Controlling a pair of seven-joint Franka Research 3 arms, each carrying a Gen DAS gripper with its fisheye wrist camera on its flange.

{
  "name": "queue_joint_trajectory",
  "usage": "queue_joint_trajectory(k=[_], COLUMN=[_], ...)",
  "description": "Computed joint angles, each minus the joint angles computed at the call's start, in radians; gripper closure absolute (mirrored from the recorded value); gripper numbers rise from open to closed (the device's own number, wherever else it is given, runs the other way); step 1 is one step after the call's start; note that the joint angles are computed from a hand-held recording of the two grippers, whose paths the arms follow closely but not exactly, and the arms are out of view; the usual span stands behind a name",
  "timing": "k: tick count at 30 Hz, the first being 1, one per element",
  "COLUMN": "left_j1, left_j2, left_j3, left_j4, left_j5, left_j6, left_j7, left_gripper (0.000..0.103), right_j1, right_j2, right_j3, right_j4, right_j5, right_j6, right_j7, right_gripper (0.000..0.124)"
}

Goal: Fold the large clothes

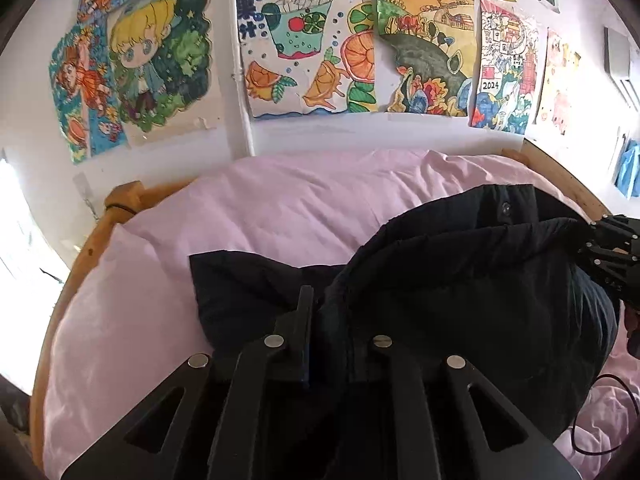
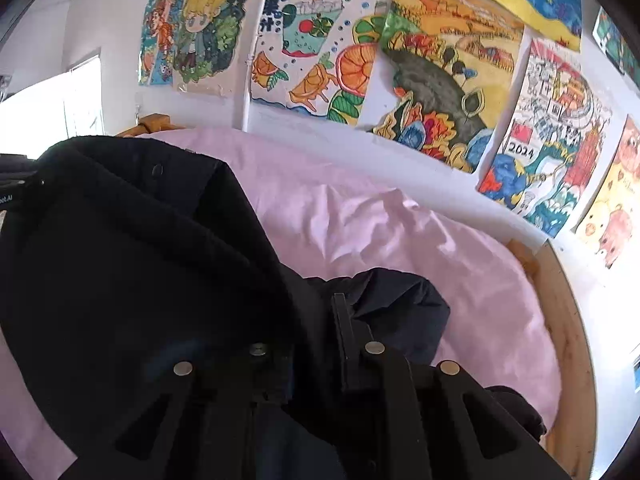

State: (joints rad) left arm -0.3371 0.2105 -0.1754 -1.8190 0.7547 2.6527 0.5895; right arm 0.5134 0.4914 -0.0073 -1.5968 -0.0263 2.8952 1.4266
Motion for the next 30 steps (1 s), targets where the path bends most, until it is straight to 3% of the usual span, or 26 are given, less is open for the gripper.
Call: queue_joint_trajectory(k=[3, 5, 6, 7, 9, 10, 13, 16, 18, 21, 23, 24, 25, 26, 28, 30], left_j1=[0.024, 0.034, 0.038, 0.042, 0.043, 0.053, 0.117, 0.135, 0.165, 0.226, 0.209, 0.206, 0.205, 0.197, 0.137, 0.108], left_j2=[0.011, 0.007, 0.000, -0.010, -0.043, -0.059, -0.101, -0.115, -0.114, -0.110, -0.114, -0.114, -0.112, -0.110, -0.099, -0.100], left_j3=[-0.008, -0.006, 0.000, 0.006, 0.033, 0.038, 0.011, 0.019, -0.001, -0.077, -0.060, -0.061, -0.065, -0.060, 0.008, 0.040], left_j4=[-0.012, -0.031, -0.047, -0.064, -0.113, -0.136, -0.217, -0.247, -0.274, -0.298, -0.300, -0.301, -0.300, -0.295, -0.258, -0.249], left_j5=[-0.063, -0.085, -0.087, -0.085, -0.036, -0.026, -0.175, -0.217, -0.327, -0.605, -0.605, -0.612, -0.628, -0.613, -0.444, -0.308], left_j6=[0.039, 0.071, 0.097, 0.120, 0.185, 0.223, 0.321, 0.307, 0.347, 0.395, 0.397, 0.399, 0.401, 0.389, 0.309, 0.277], left_j7=[0.054, 0.076, 0.073, 0.064, -0.015, -0.039, 0.027, 0.010, 0.069, 0.279, 0.291, 0.313, 0.342, 0.343, 0.205, 0.079], left_gripper=[0.087, 0.078, 0.065, 0.044, 0.027, 0.026, 0.025, 0.025, 0.025, 0.026, 0.027, 0.033, 0.051, 0.061, 0.084, 0.092], right_j1=[-0.006, -0.013, -0.026, -0.030, -0.009, -0.013, -0.045, -0.097, -0.133, -0.285, -0.319, -0.359, -0.403, -0.432, -0.429, -0.385], right_j2=[0.015, 0.023, 0.029, 0.036, 0.050, 0.056, 0.065, 0.062, 0.056, 0.039, 0.018, 0.009, 0.008, 0.010, 0.015, 0.028], right_j3=[0.003, 0.008, 0.023, 0.027, -0.004, -0.001, 0.035, 0.093, 0.131, 0.306, 0.342, 0.386, 0.434, 0.461, 0.428, 0.341], right_j4=[0.009, 0.010, 0.015, 0.023, 0.038, 0.047, 0.057, 0.058, 0.046, 0.020, -0.011, -0.032, -0.039, -0.036, -0.016, 0.005], right_j5=[0.006, 0.011, 0.025, 0.034, 0.032, 0.038, 0.067, 0.118, 0.166, 0.335, 0.402, 0.456, 0.511, 0.558, 0.623, 0.650], right_j6=[0.005, 0.023, 0.027, 0.025, 0.031, 0.027, 0.024, 0.016, 0.032, 0.044, 0.088, 0.128, 0.145, 0.142, 0.104, 0.058], right_j7=[-0.006, -0.019, -0.035, -0.041, -0.016, -0.016, -0.057, -0.136, -0.187, -0.373, -0.435, -0.482, -0.524, -0.542, -0.481, -0.374], right_gripper=[0.102, 0.096, 0.093, 0.090, 0.082, 0.079, 0.075, 0.070, 0.059, 0.050, 0.037, 0.023, 0.021, 0.021, 0.021, 0.021])
